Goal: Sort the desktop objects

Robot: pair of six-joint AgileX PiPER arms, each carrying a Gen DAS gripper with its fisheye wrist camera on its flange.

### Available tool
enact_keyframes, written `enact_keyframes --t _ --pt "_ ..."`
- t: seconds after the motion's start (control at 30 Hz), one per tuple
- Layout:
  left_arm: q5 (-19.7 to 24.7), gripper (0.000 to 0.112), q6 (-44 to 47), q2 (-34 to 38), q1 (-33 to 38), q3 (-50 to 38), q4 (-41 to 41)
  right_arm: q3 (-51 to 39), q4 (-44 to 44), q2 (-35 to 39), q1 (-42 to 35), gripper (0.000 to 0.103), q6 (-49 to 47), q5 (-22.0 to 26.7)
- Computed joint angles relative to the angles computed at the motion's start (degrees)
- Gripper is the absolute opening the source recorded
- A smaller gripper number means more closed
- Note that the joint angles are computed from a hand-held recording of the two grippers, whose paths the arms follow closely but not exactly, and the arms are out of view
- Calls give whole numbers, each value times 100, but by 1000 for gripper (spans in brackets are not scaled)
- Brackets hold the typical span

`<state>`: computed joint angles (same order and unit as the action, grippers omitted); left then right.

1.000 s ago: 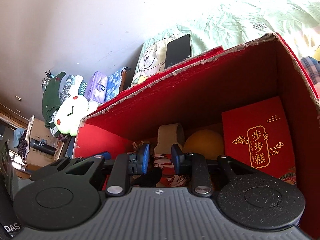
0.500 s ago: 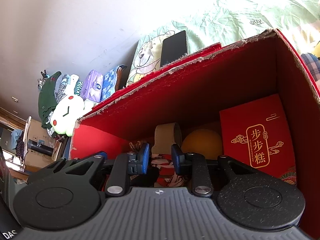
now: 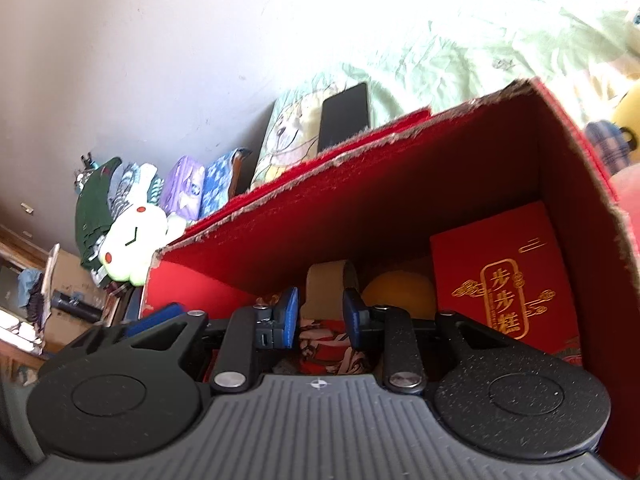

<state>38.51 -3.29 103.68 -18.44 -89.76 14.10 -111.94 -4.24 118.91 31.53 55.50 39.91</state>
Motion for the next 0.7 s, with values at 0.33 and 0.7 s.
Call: enact_keyframes --t 0.33,0.7 --pt "-867 103 -2809 -1498 -679 1452 2106 1107 -2407 -1186 672 38 1005 -143" --pt "132 103 -4975 -2387 -1878 1851 2679 2525 -4054 -2570 1160 67 1724 -72"
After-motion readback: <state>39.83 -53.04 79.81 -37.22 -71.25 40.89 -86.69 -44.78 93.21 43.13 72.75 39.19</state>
